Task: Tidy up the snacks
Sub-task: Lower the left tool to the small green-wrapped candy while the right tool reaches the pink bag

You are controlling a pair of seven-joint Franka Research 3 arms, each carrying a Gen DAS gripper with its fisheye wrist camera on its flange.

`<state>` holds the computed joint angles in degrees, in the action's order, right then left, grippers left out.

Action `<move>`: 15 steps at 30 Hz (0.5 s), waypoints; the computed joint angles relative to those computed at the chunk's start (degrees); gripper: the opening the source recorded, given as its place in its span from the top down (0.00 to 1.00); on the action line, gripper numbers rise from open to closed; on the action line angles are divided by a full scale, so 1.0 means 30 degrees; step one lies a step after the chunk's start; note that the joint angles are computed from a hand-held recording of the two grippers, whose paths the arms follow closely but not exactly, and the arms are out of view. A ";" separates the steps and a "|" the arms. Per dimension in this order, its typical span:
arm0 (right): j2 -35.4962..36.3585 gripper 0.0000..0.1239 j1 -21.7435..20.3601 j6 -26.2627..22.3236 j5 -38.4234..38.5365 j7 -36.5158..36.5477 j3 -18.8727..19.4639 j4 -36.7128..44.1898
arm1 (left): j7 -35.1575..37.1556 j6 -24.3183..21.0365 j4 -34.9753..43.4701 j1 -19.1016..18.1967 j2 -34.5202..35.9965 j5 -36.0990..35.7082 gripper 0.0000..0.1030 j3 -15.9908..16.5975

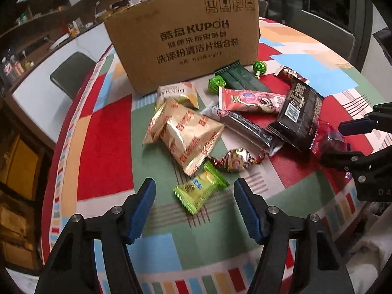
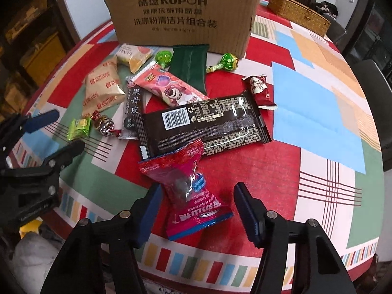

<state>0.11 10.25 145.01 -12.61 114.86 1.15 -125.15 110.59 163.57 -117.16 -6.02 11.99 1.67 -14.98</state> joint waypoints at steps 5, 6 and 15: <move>0.0237 0.55 0.0021 -0.0342 0.0213 -0.0148 -0.0043 0.0260 | 0.1219 -0.0412 0.0430 0.0310 0.0495 -0.0597 0.44 -0.0476; 0.0248 0.56 0.0024 -0.0360 0.0241 -0.0175 -0.0058 0.0273 | 0.1534 -0.0835 0.0665 0.0432 0.0649 -0.0937 0.46 -0.0624; 0.0282 0.62 0.0024 -0.0184 0.0995 -0.0633 -0.0111 0.0164 | 0.3203 -0.2123 0.1100 0.0714 0.0738 -0.3498 0.60 -0.1107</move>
<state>0.96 10.33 144.46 -9.63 112.96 0.82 -124.66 120.20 157.21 -113.86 -3.88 14.20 -8.82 -18.30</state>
